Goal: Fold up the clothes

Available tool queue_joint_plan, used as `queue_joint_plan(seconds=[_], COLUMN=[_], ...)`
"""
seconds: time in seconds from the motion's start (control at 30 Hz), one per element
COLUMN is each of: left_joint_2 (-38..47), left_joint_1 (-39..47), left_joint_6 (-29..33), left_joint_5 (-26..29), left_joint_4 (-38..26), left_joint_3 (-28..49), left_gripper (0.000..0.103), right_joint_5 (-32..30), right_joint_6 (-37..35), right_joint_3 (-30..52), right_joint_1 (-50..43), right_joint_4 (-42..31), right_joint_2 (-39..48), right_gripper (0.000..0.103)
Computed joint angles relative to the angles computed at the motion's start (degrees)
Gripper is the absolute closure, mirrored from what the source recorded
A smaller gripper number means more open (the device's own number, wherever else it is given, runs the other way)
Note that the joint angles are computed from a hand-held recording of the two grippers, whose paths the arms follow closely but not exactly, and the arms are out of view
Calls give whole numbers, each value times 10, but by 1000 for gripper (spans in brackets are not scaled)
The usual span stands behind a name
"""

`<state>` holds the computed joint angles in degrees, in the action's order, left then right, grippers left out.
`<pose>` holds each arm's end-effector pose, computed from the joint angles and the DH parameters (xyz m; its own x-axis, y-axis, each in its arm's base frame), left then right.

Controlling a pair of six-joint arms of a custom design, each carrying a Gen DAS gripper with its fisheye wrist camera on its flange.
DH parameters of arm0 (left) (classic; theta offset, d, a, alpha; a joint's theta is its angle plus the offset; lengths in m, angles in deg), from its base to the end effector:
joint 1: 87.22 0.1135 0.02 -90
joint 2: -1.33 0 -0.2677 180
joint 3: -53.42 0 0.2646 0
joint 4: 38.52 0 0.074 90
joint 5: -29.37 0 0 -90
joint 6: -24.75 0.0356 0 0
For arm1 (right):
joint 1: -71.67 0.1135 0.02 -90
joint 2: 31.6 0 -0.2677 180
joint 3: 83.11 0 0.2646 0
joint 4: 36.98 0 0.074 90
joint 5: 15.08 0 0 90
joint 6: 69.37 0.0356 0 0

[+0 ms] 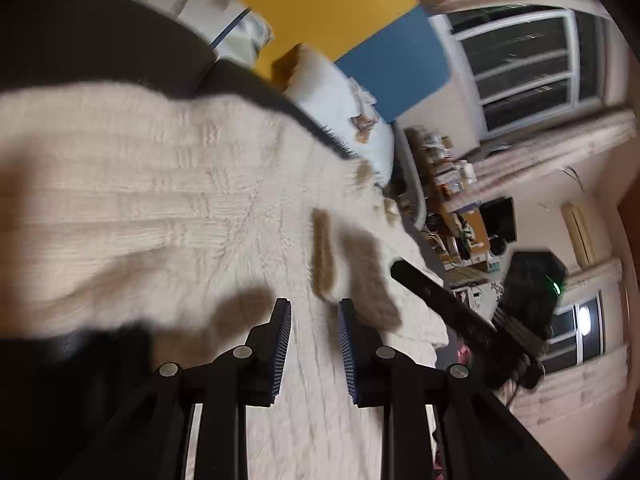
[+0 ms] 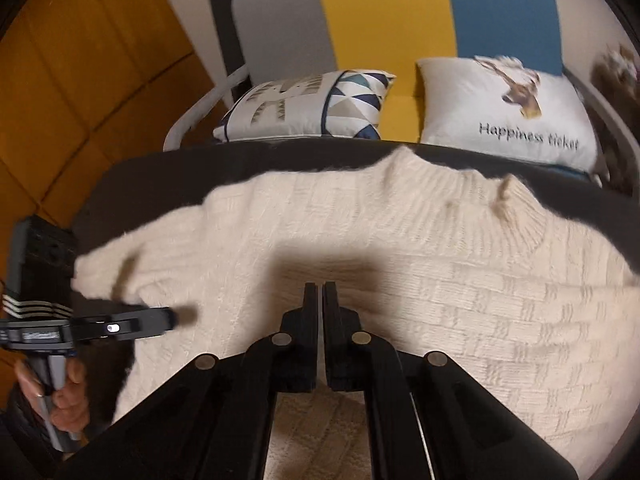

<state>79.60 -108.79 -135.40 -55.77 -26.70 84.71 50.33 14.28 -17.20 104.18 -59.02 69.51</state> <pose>0.2180 -0.0894 0.1191 -0.5870 -0.7757 -0.2317 -0.3575 0.5051 -0.7855 0.2833 0.1981 0.1342 -0.6298 -0.5206 -0.5765 -0.7529 0.5918 0.2879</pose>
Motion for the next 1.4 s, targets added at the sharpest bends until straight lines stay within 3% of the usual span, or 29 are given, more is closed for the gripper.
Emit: queue_joint_plan(seconds=[0.07, 0.3, 0.33, 0.37, 0.4, 0.5, 0.6, 0.7, 0.77, 0.8, 0.9, 0.93, 1.0, 1.07, 1.13, 1.23, 1.3, 1.33, 1.4], left_joint_2=[58, 141, 146, 147, 143, 93, 24, 44, 95, 115, 109, 98, 81, 68, 22, 11, 94, 133, 136], left_joint_1=[20, 26, 24, 19, 10, -3, -31, -44, -35, -24, 3, 9, 17, 16, -13, -50, -46, -38, -37], left_joint_6=[-15, -3, 7, 23, 38, 42, 51, 60, 46, 34, -43, -61, -69, -55, -53, 8, 27, 20, 4], left_joint_5=[40, 73, 70, 57, 34, 2, -60, -85, -58, -28, 12, 11, 11, 12, -52, -114, -81, -58, -69], left_joint_4=[40, 5, -5, -15, -37, -37, -86, -161, -178, -151, 40, 72, 76, 25, -45, -137, -228, -242, -270], left_joint_3=[20, 108, 120, 131, 143, 135, 130, 159, 174, 165, 57, 30, 12, 28, 48, 117, 200, 223, 240], left_gripper=[77, 77, 78, 95, 100, 100, 100, 100, 99, 97, 86, 84, 84, 84, 85, 82, 82, 96, 96], right_joint_5=[15, 13, 7, -2, -8, -10, 43, 123, 105, 98, 93, 89, 67, 40, 27, 38, 53, 58, 42], right_joint_6=[-17, -21, -14, -7, -1, 7, -1, -16, -17, -17, -14, -16, -16, -5, 2, 4, 6, 7, 3], right_joint_3=[-10, -24, -23, -23, -24, -35, -51, -46, -51, -57, -76, -86, -108, -113, -112, -116, -119, -119, -113], right_joint_1=[2, -28, -34, -42, -48, -58, -73, -91, -106, -110, -111, -113, -124, -136, -141, -135, -126, -124, -133], right_joint_4=[-4, -5, -2, 1, 7, 18, 21, 8, 24, 36, 68, 84, 125, 137, 137, 142, 147, 148, 131], right_joint_2=[-12, 3, 12, 20, 26, 19, -21, -14, -1, 2, -5, -6, -8, -4, -3, -5, -9, -10, -11], right_gripper=[99, 92, 91, 89, 89, 89, 89, 89, 89, 89, 89, 89, 89, 89, 89, 89, 89, 89, 89])
